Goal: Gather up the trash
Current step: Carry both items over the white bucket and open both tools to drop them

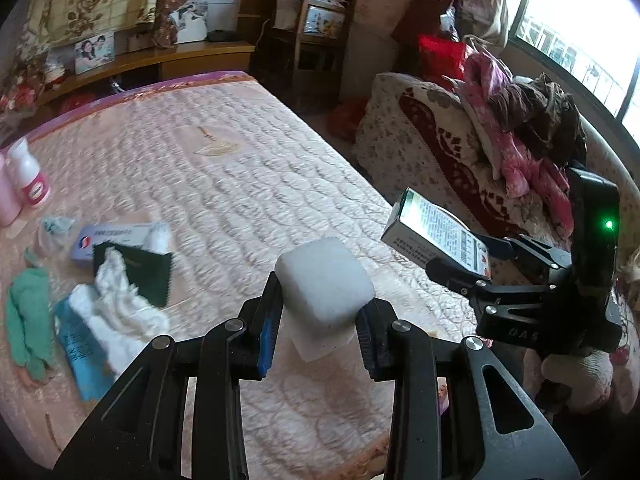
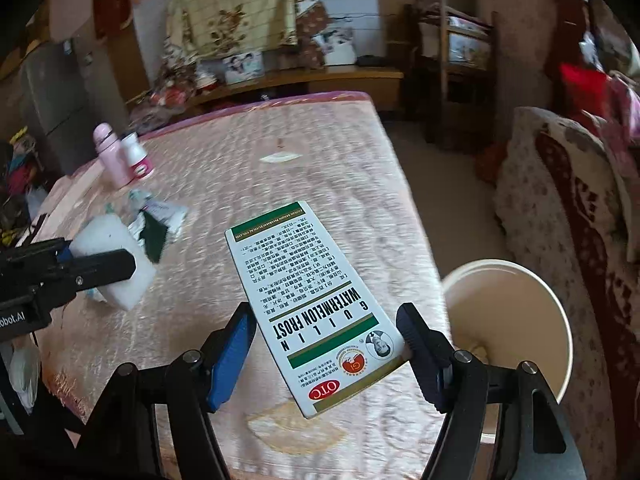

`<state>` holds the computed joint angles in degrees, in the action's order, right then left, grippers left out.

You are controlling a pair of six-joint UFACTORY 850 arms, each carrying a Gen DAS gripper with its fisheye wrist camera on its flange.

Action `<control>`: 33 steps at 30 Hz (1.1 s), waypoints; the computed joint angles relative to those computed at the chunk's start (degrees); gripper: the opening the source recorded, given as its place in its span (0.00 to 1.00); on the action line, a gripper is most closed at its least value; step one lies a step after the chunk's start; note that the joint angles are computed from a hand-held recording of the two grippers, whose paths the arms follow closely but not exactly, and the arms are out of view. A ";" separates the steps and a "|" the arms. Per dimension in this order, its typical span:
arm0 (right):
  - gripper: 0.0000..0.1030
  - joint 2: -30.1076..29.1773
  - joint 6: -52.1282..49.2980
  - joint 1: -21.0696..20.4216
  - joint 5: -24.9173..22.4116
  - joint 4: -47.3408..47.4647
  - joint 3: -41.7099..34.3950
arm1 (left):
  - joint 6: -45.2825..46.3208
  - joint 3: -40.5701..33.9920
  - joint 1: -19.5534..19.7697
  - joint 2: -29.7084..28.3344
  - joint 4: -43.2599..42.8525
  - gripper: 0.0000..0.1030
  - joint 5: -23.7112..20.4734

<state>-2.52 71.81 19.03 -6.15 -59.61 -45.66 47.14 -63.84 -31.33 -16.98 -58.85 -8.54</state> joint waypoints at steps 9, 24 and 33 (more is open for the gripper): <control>0.68 3.51 6.25 -4.54 -1.06 -5.11 3.20 | -10.01 -5.88 -3.52 -4.63 11.14 0.31 -0.43; 0.68 6.72 3.65 -12.75 -1.30 -1.22 7.61 | -14.86 -17.39 -7.92 -13.58 16.33 0.31 -4.28; 0.68 7.05 2.52 -17.60 -0.32 0.02 9.25 | -17.48 -24.32 -9.59 -18.95 17.66 0.31 -7.68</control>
<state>4.53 74.33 1.43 -6.47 -59.59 -36.41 29.67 -88.16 -40.93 -35.93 -41.19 -16.22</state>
